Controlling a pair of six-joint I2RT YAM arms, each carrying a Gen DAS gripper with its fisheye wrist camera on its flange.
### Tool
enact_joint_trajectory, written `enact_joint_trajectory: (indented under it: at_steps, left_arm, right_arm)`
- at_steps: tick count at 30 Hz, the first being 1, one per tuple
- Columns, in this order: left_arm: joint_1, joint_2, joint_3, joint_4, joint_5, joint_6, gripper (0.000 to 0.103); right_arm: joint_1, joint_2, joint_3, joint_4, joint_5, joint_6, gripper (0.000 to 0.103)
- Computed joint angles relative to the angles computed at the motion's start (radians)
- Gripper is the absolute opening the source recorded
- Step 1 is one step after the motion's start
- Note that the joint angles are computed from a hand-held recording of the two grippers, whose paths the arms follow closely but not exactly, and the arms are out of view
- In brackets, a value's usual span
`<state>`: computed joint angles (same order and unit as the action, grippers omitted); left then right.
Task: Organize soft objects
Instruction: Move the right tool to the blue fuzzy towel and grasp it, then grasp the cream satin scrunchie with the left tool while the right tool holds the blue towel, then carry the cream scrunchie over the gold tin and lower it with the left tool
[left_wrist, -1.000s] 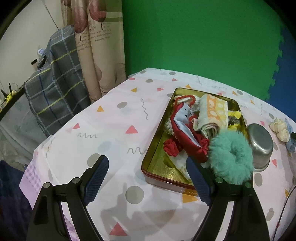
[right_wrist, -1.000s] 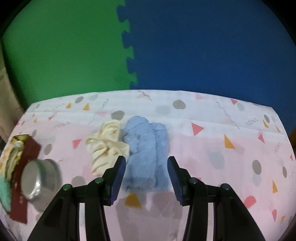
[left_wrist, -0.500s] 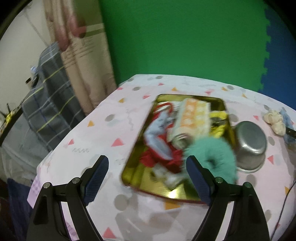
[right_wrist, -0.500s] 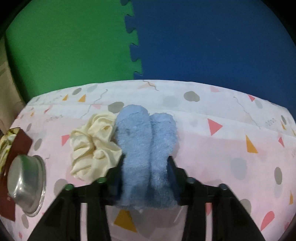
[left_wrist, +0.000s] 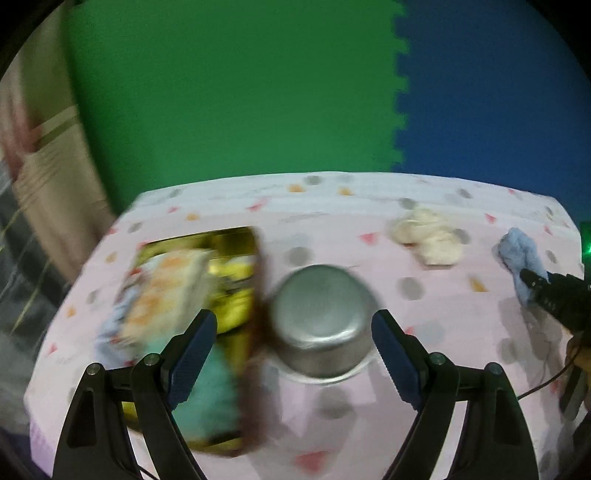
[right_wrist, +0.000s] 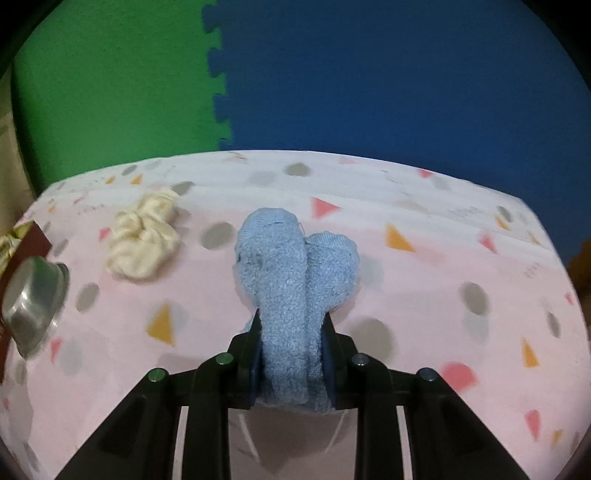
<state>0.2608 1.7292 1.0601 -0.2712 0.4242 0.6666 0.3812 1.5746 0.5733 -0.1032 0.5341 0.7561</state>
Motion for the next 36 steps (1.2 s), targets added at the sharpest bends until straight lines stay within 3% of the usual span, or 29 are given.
enact_joint_trajectory:
  at_steps: [7, 10, 16, 25, 29, 32, 36]
  left_arm:
    - [-0.205, 0.004, -0.007, 0.005, -0.051, -0.094, 0.084]
    - [-0.267, 0.054, 0.041, -0.022, -0.066, -0.142, 0.084]
    - [-0.367, 0.157, 0.091, 0.037, -0.096, -0.227, 0.083]
    - [-0.461, 0.360, 0.255, -0.004, -0.137, -0.285, 0.078]
    - [-0.466, 0.422, 0.320, -0.079, -0.113, -0.289, 0.039]
    - [-0.462, 0.413, 0.296, -0.054, -0.102, -0.281, 0.011]
    - [-0.447, 0.388, 0.277, -0.092, -0.068, -0.257, 0.009]
  right_arm:
    - [-0.062, -0.224, -0.194, -0.060, 0.028, 0.041, 0.026]
    - [-0.090, -0.278, -0.245, -0.029, 0.000, 0.038, 0.026]
    - [-0.078, -0.231, -0.216, -0.019, 0.000, 0.038, 0.027]
    - [-0.099, -0.259, -0.243, 0.011, -0.032, 0.026, 0.028]
    - [-0.110, -0.271, -0.254, 0.022, -0.047, 0.018, 0.028]
    - [-0.113, -0.272, -0.256, 0.026, -0.051, 0.016, 0.028]
    - [-0.110, -0.268, -0.253, 0.024, -0.049, 0.018, 0.028]
